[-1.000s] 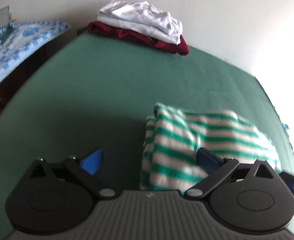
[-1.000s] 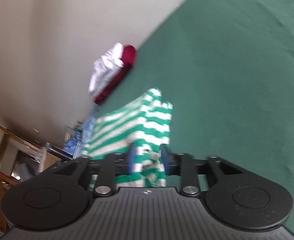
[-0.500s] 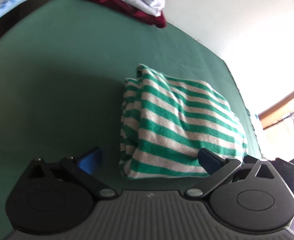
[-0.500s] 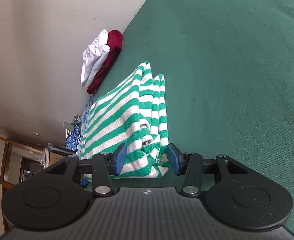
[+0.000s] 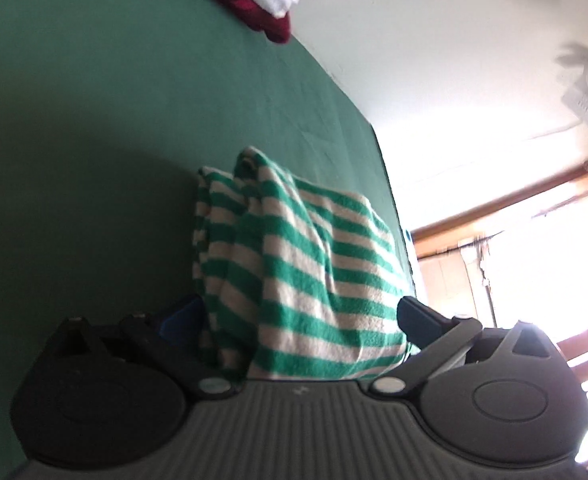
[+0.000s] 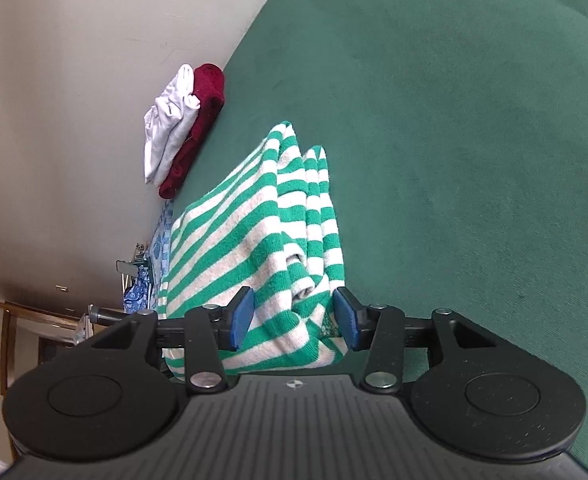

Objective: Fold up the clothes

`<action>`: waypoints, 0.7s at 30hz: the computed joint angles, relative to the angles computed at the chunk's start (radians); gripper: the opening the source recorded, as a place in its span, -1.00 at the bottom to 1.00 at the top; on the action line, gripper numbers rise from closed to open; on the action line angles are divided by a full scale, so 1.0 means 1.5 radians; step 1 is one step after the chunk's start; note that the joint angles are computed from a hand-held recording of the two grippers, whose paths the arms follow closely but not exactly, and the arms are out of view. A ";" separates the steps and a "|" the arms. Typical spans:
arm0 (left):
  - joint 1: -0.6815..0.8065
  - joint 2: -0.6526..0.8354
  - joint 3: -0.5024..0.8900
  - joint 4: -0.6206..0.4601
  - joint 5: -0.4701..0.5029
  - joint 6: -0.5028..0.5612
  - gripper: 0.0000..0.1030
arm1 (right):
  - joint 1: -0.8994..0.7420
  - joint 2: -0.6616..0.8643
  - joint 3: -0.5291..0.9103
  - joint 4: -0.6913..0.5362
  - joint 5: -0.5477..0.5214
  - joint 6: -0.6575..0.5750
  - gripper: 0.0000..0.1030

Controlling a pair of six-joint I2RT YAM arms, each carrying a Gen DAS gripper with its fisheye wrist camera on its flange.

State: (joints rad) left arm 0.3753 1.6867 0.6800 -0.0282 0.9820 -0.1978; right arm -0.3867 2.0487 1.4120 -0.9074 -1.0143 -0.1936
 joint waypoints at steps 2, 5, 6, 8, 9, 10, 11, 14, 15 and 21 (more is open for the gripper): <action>-0.012 -0.003 0.000 0.006 -0.011 0.004 0.99 | 0.007 0.009 0.019 -0.017 0.004 -0.004 -0.10; -0.025 0.001 0.002 0.023 -0.016 -0.022 0.99 | 0.013 0.020 0.039 -0.039 0.007 -0.016 -0.08; -0.027 0.002 0.003 0.025 -0.016 -0.026 0.99 | 0.014 0.024 0.046 -0.047 0.008 -0.021 -0.08; -0.026 0.008 0.010 0.020 -0.013 -0.031 0.99 | 0.018 0.041 0.066 -0.065 -0.001 -0.022 -0.06; -0.024 0.012 0.017 0.012 -0.009 -0.030 0.99 | 0.020 0.050 0.077 -0.074 -0.005 -0.024 -0.05; -0.023 0.015 0.020 0.007 -0.006 -0.029 0.99 | 0.023 0.060 0.091 -0.084 -0.009 -0.027 -0.04; -0.024 0.019 0.024 0.004 -0.006 -0.028 0.99 | 0.029 0.067 0.102 -0.091 -0.011 -0.030 -0.03; -0.035 0.036 0.027 0.035 -0.013 -0.043 0.99 | 0.041 0.079 0.128 -0.108 -0.012 -0.038 0.05; -0.035 0.039 0.026 0.039 -0.012 -0.044 0.99 | 0.042 0.084 0.138 -0.120 -0.012 -0.047 0.06; -0.023 0.049 0.044 -0.009 0.005 -0.013 0.99 | 0.031 0.121 0.210 -0.242 0.014 -0.167 0.01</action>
State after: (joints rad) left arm 0.3408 1.7605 0.7462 -0.0415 0.9897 -0.2169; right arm -0.3396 2.2299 1.7273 -1.2706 -0.9935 -0.4440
